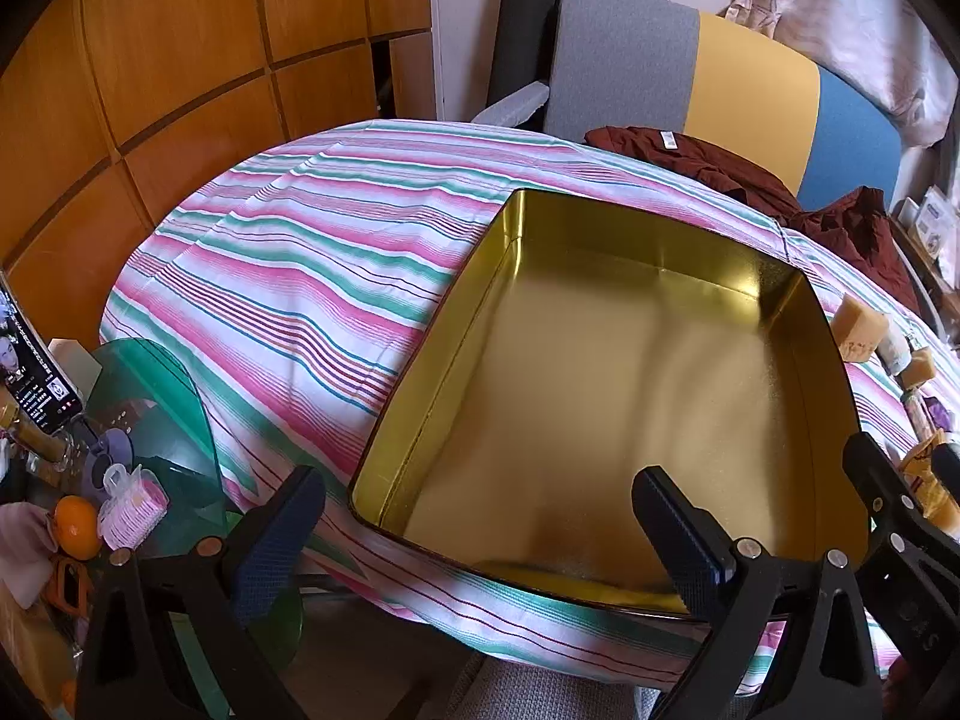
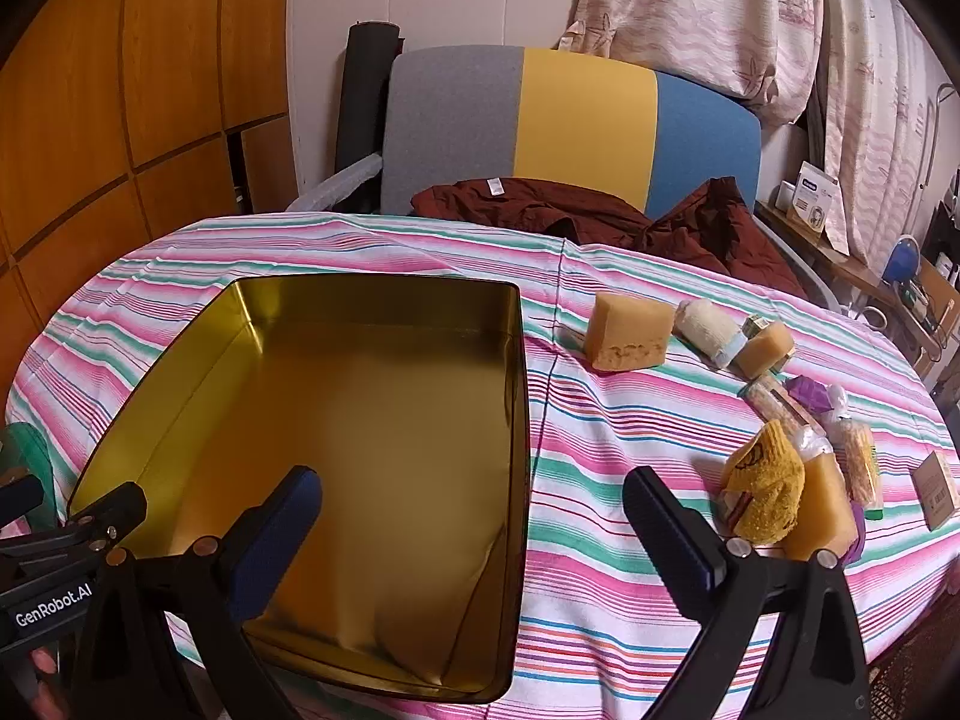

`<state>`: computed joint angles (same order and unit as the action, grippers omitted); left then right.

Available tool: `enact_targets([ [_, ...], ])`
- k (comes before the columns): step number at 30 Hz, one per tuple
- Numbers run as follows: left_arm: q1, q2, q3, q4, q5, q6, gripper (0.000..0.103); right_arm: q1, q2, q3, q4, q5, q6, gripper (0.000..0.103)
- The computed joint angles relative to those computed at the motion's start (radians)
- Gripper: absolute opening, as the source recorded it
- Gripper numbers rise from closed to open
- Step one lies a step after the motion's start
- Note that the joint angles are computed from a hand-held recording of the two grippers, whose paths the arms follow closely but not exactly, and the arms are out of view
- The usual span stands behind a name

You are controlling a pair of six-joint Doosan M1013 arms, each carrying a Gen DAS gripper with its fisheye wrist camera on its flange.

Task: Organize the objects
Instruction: 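Reach the right gripper to the yellow sponge and grasp it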

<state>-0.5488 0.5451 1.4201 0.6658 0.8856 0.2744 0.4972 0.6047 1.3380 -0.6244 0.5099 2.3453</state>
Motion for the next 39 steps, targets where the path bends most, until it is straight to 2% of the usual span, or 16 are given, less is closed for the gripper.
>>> enact_targets([
  [14,0.000,0.006,-0.001,-0.007,-0.014,0.014,0.103,-0.016,-0.026,0.037,-0.011,-0.056,0.030,0.102],
  [19,0.001,0.006,0.003,-0.028,-0.044,0.031,0.103,-0.027,-0.034,0.046,0.001,-0.064,0.024,0.102],
  [22,-0.007,0.008,0.004,-0.009,-0.047,0.031,0.103,-0.035,-0.047,0.069,-0.068,-0.081,0.080,0.102],
  [25,-0.024,0.011,0.002,0.037,-0.040,0.025,0.103,-0.045,-0.062,0.098,-0.189,-0.069,0.203,0.101],
  [28,-0.038,0.010,0.004,0.072,-0.056,0.042,0.103,-0.075,-0.079,0.128,-0.189,-0.055,0.255,0.090],
  [30,-0.046,0.003,0.016,0.098,-0.091,0.047,0.103,-0.102,-0.094,0.159,-0.196,-0.060,0.307,0.085],
  [35,-0.050,-0.027,0.063,0.109,-0.258,0.053,0.103,-0.161,-0.128,0.231,-0.326,-0.024,0.492,0.081],
  [37,-0.042,-0.032,0.072,0.032,-0.327,0.112,0.103,-0.184,-0.136,0.251,-0.361,-0.021,0.550,0.074],
  [39,-0.032,-0.029,0.071,-0.097,-0.380,0.209,0.103,-0.205,-0.133,0.254,-0.352,-0.028,0.543,0.069],
])
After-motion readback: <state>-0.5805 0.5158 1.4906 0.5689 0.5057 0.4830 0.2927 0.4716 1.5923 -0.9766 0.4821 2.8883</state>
